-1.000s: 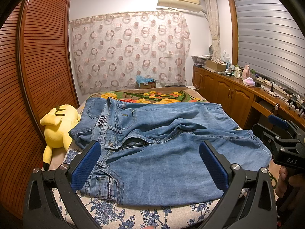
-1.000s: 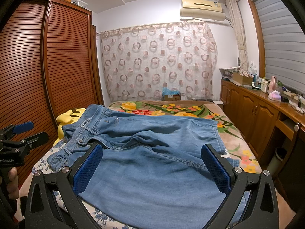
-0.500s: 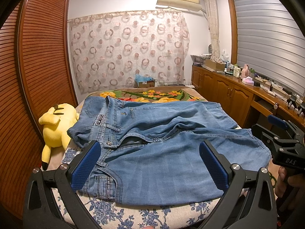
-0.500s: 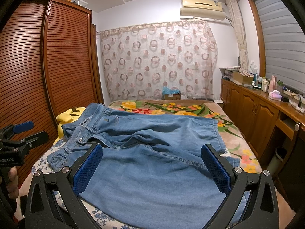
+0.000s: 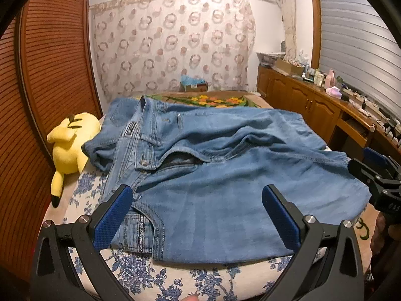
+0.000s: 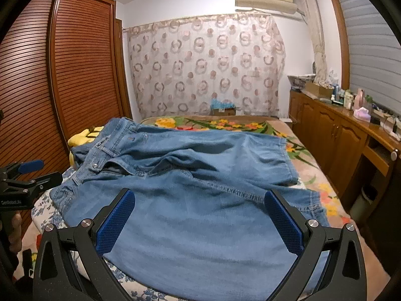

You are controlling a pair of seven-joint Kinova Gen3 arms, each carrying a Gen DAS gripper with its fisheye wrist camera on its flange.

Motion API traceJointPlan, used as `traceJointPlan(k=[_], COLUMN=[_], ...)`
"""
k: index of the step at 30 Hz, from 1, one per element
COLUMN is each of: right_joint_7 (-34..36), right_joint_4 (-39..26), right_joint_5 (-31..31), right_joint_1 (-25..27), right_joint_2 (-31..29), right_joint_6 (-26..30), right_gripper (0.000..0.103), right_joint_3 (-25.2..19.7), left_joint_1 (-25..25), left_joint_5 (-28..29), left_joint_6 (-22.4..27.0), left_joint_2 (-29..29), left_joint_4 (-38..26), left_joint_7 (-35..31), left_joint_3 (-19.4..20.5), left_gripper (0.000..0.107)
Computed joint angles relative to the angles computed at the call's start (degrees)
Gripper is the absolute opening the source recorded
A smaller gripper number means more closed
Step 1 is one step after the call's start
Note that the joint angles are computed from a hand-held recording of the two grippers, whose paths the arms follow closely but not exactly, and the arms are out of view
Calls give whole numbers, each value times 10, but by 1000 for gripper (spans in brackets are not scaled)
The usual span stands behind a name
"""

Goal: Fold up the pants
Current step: 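Lower both tools toward the jeans' leg hems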

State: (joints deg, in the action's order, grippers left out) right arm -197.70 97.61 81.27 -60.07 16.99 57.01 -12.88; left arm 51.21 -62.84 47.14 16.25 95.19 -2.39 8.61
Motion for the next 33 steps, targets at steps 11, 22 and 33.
traceJointPlan(k=[11,22,33], right_joint_7=[53,107,132], right_joint_4=[-17,-36,-29], right_joint_5=[-41,-86,-121], right_joint_1=[15,22,30], right_joint_2=[0,1,-6], right_joint_6=[-23,-46,-48], right_gripper=[103,103,103], right_joint_3=[5,19,22], left_joint_1=[-26,-63,-122], left_joint_5=[34,26,7], left_joint_6=[-42,-85,-113], left_joint_2=[3,-26,-49], left_joint_4=[24,96,154], left_joint_7=[-21,2,39], left_joint_3=[-11,-24,-18], left_gripper=[103,103,84])
